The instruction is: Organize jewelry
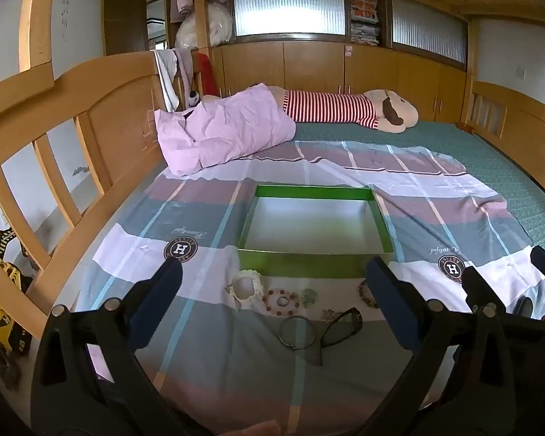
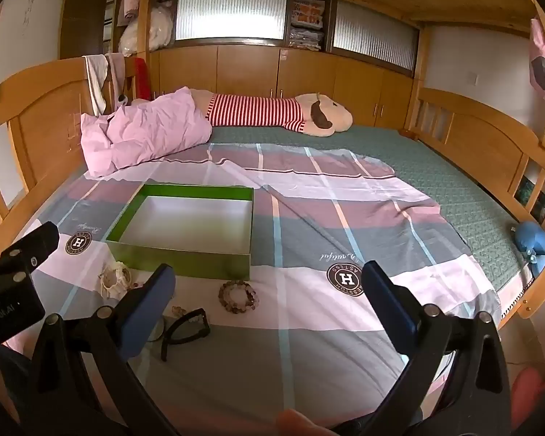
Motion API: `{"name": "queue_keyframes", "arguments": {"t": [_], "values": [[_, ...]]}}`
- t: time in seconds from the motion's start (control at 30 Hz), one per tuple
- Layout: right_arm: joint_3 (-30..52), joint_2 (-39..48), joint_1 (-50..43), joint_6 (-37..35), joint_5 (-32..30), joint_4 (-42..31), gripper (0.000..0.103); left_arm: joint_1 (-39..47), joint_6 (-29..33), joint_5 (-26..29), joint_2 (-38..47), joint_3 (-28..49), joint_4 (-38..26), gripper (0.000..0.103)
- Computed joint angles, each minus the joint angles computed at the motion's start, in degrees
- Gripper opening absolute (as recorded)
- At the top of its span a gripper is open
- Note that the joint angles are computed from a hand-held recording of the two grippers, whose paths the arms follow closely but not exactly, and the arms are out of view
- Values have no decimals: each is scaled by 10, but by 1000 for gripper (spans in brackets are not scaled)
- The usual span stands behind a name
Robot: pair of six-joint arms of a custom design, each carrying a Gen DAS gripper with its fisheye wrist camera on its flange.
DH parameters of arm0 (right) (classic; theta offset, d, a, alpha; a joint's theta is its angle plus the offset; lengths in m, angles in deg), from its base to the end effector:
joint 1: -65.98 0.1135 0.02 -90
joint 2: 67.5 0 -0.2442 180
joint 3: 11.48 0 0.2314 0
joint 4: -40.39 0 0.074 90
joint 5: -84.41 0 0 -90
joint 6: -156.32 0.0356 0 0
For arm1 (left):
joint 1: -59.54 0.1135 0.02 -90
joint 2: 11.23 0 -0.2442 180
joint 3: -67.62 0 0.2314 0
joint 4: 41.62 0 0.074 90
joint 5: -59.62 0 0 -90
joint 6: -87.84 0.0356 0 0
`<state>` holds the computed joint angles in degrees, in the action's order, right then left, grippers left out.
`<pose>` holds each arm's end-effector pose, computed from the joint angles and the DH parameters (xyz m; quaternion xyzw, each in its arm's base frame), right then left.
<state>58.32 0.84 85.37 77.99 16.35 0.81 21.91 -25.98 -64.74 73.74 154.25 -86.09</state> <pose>0.2359 0.0689 0.2803 0.0236 0.8864 -0.0499 0.4596 0.2544 -0.1708 0.2932 -0.0121 0.8834 0.0373 0.4670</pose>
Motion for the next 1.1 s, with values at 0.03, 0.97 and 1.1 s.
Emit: {"name": "queue_keyframes", "arguments": {"t": [0.03, 0.97, 1.1], "values": [[-2, -2, 1, -1, 2, 2, 100, -1, 2, -2, 2, 3, -4, 100], [-1, -13, 4, 1, 8, -1, 100, 7, 3, 5, -8, -4, -7, 100], [2, -12, 6, 3, 10, -8, 100, 8, 3, 6, -13, -4, -13, 100]]}}
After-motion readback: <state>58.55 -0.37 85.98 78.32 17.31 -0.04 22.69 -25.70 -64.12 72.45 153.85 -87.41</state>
